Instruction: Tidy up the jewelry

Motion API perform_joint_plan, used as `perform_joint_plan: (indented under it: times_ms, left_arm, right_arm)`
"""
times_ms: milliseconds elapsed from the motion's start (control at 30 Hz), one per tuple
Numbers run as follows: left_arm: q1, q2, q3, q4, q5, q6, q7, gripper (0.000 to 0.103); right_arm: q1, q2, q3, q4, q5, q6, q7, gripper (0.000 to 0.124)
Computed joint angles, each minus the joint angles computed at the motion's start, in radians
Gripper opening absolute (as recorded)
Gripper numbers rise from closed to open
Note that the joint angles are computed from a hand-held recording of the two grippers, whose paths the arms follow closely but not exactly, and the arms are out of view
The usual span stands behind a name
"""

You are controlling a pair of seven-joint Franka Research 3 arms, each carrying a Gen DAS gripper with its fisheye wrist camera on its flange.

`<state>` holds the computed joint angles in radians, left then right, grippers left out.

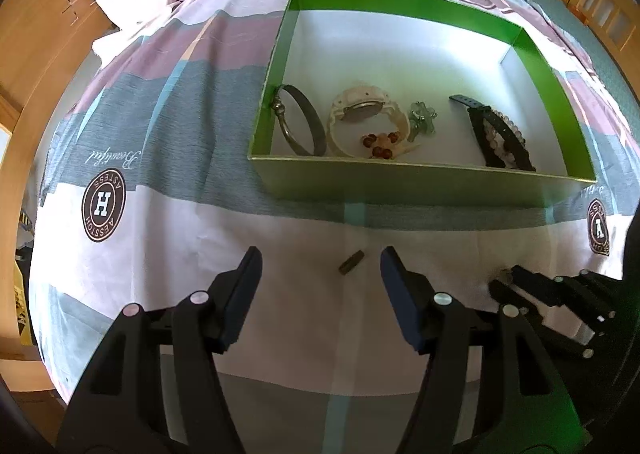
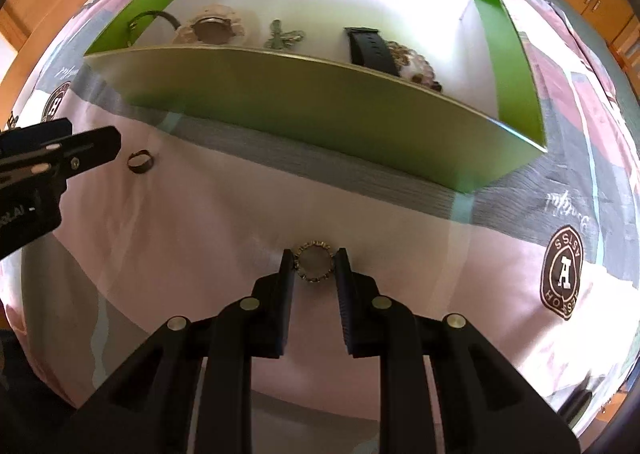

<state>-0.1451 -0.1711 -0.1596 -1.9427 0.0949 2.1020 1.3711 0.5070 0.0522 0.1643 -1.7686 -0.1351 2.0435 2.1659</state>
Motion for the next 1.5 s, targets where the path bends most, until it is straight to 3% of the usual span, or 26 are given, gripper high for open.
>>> perform_joint_plan:
  times_ms: [200,800,1000,1267,1500]
  left_arm:
    - [-0.001,0.025,-0.007,0.006,0.018,-0.013,-0.005,0.054]
    - [-0.016,0.033,-0.019,-0.012,0.054,-0.002,0.011,0.054]
    - [-0.019,0.047,-0.018,-0.001,0.041,-0.03,0.017,0.054]
    - [0.021,0.065,0.003,0.028,0.046,-0.05,-0.087,0.056]
    - [0.028,0.066,0.009,0.027,0.002,-0.031,-0.073,0.058]
  right_arm:
    - [-0.001,0.042,-0.004,0.054,-0.005,-0.02,0.008,0.021]
    - [0.012,0.036,-0.009,0.04,-0.009,-0.016,0.028,0.021]
    - [0.013,0.037,-0.009,0.041,-0.008,-0.017,0.031,0.021]
    - [0.013,0.035,-0.009,0.038,-0.008,-0.017,0.03,0.021]
    - [0.013,0.037,-0.009,0.048,-0.008,-0.025,0.03,0.021]
